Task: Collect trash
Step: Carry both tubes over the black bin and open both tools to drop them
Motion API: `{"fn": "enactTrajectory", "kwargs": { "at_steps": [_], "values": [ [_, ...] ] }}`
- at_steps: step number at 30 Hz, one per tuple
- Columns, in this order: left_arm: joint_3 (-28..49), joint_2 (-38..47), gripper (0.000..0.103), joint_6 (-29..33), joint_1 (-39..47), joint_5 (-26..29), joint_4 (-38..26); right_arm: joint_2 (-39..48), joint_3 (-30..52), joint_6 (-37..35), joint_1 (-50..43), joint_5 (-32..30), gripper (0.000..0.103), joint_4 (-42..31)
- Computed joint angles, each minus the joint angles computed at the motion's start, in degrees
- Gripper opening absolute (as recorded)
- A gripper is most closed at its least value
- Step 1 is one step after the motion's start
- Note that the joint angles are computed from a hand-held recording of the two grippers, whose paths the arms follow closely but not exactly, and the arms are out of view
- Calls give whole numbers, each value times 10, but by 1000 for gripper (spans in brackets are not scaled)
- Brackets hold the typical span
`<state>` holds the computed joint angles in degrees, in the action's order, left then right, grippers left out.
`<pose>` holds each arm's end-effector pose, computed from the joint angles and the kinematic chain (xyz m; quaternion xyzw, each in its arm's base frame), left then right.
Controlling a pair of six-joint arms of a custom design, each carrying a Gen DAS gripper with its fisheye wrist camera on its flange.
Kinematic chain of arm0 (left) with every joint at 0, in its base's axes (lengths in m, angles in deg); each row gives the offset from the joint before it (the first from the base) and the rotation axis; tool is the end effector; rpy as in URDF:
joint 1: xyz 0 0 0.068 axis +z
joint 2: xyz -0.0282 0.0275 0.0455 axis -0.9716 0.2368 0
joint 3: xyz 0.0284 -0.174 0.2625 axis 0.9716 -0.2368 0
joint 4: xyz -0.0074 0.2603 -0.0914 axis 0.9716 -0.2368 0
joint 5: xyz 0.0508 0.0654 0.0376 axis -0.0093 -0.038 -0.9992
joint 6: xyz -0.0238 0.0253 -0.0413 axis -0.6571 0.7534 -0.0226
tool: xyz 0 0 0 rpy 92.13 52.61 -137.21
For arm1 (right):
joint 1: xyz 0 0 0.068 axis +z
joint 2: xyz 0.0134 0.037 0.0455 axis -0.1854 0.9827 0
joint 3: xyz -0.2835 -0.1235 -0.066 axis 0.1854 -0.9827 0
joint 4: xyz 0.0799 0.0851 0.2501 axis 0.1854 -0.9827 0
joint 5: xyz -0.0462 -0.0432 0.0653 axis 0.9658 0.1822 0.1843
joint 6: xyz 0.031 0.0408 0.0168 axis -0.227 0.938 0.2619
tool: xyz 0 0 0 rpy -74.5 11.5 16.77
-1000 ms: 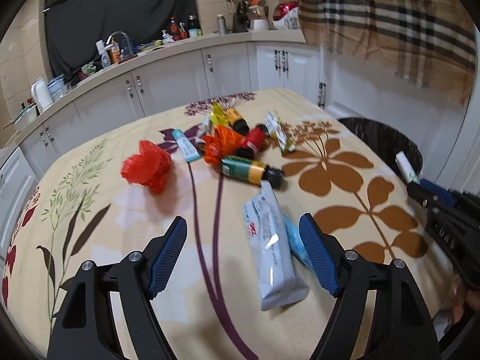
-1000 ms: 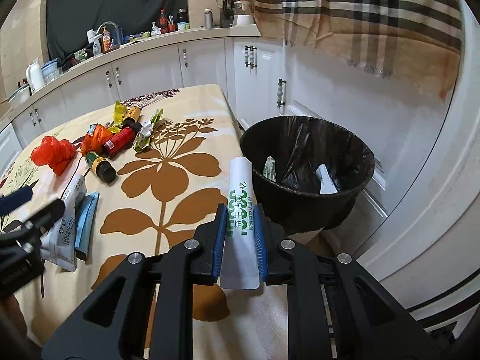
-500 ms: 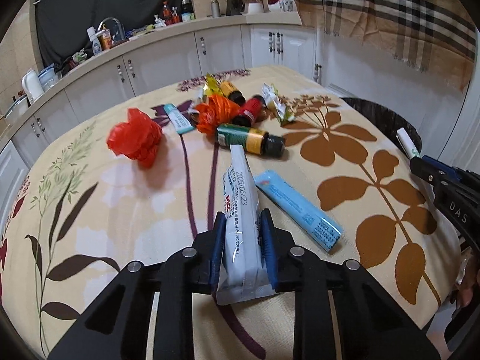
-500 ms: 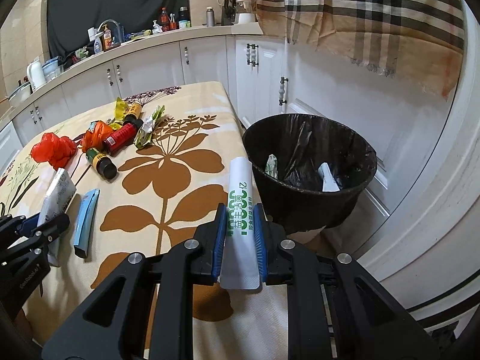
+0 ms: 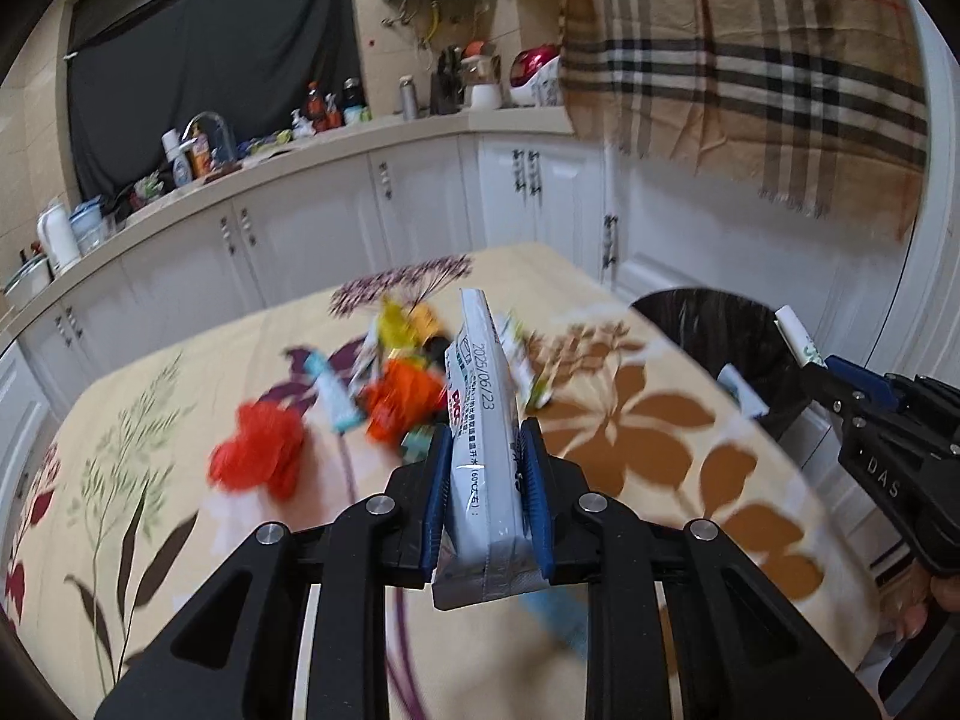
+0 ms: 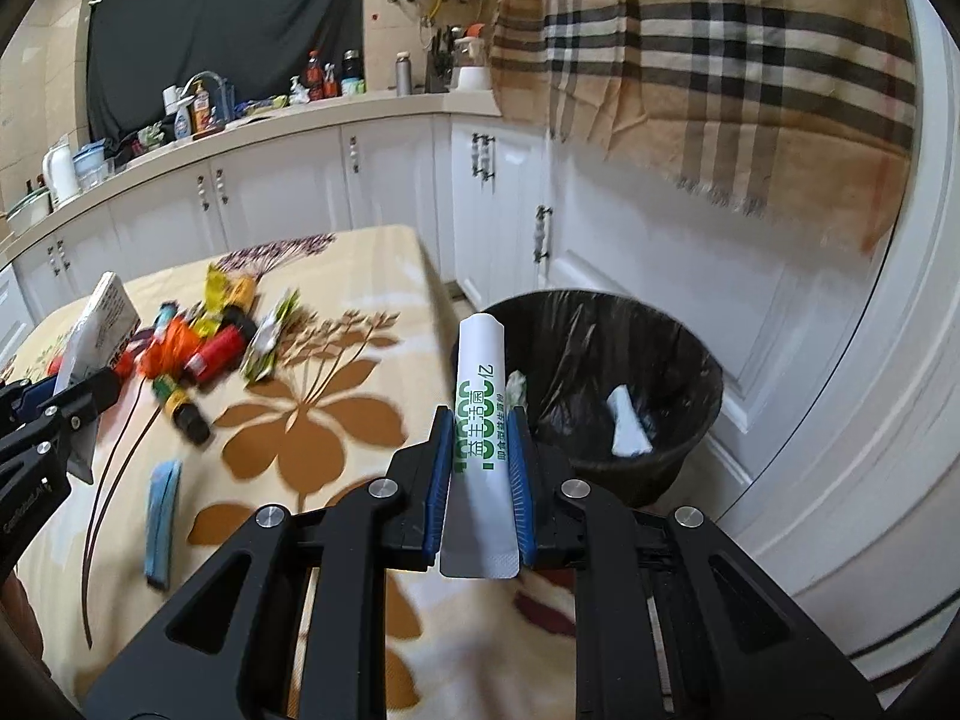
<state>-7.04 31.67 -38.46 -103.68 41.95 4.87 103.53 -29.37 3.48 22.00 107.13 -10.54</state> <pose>0.2225 -0.1062 0.1297 0.1381 0.8764 -0.0216 0.4608 0.1970 0.1036 0.1120 0.0640 0.8844 -0.0342 0.4610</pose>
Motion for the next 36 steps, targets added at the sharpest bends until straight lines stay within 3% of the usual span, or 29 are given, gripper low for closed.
{"fn": "enactTrajectory", "kwargs": {
  "at_steps": [16, 24, 36],
  "values": [
    [209, 118, 24, 10, -63, 9, -49, 5, 56, -103, -172, -54, 18, 37],
    [322, 204, 24, 27, -84, 6, -85, 63, 99, -126, -243, -86, 18, 60],
    [492, 318, 24, 42, -108, 2, -187, 178, 167, -122, -326, -145, 18, 79]
  ]
}}
